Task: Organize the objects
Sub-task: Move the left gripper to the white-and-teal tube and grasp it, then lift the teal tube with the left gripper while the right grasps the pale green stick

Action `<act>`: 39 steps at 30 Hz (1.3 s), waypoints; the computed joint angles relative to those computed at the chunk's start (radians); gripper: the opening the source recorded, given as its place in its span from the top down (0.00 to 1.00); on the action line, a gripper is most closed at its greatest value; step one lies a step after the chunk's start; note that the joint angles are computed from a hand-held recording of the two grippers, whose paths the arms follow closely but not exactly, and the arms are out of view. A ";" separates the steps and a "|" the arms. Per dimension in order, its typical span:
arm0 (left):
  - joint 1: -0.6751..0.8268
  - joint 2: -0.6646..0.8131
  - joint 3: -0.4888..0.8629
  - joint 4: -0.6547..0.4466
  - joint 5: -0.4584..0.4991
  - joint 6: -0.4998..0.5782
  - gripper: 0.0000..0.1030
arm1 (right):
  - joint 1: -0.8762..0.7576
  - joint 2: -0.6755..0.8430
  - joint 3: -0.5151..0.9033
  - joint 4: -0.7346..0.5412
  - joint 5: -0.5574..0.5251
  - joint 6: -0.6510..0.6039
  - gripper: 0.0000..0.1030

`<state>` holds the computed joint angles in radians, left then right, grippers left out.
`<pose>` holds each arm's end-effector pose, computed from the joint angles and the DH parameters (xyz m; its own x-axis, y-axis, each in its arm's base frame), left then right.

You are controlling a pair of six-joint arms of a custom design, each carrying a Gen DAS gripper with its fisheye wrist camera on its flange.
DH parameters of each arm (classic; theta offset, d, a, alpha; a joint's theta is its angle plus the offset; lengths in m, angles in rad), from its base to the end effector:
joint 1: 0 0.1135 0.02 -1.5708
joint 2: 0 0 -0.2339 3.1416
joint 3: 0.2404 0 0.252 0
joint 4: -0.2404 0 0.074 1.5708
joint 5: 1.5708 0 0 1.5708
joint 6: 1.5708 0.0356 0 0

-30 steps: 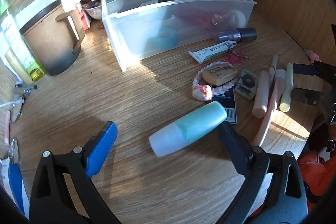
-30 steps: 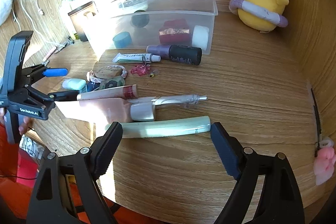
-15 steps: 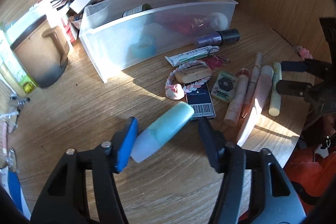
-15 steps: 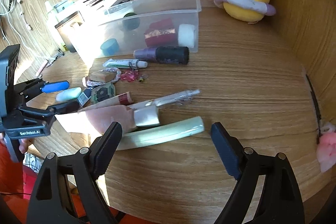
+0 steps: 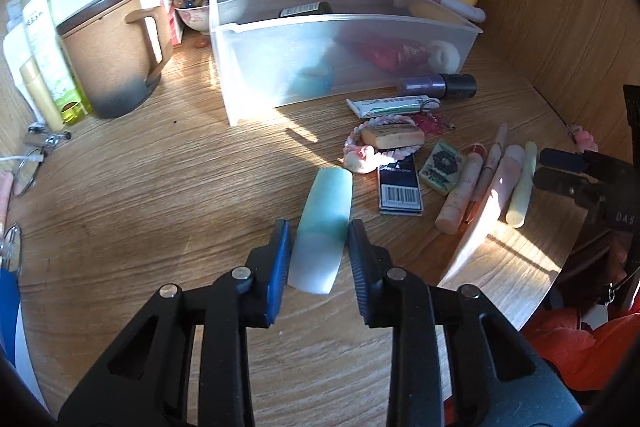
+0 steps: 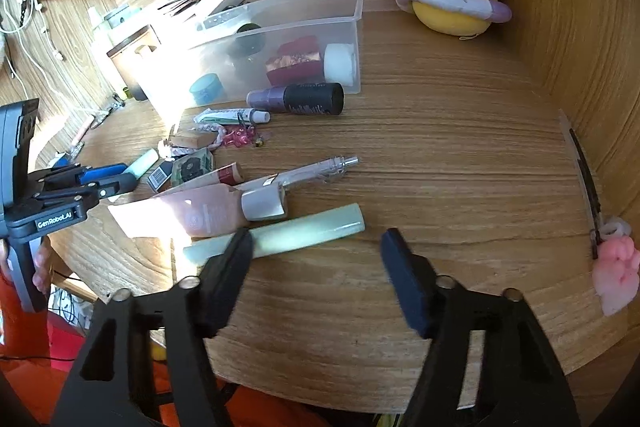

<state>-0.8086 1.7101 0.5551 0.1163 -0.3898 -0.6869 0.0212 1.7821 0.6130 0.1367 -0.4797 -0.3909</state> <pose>0.1896 -0.1791 0.0533 -0.8000 -0.0115 -0.5999 0.0371 0.9970 -0.0685 0.2737 0.0222 0.0497 -0.6963 -0.3528 -0.6250 -0.5632 0.8085 0.1710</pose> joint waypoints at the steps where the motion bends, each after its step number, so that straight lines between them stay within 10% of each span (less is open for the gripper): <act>1: -0.005 0.000 0.001 -0.008 -0.011 -0.008 0.71 | 0.001 0.005 0.002 0.005 -0.003 -0.001 0.48; 12: -0.019 -0.005 -0.010 -0.025 -0.063 -0.039 0.71 | 0.001 0.105 0.140 -0.056 -0.105 0.110 0.54; 23: -0.036 0.058 0.043 -0.030 -0.128 -0.068 0.63 | 0.127 0.073 0.023 0.156 0.048 0.154 0.49; 33: -0.047 0.049 0.023 -0.014 -0.142 -0.071 0.76 | 0.038 0.080 0.087 0.025 0.035 -0.004 0.82; 39: -0.050 0.082 0.030 0.025 -0.177 -0.080 0.76 | 0.012 0.101 0.084 0.090 0.042 0.033 0.86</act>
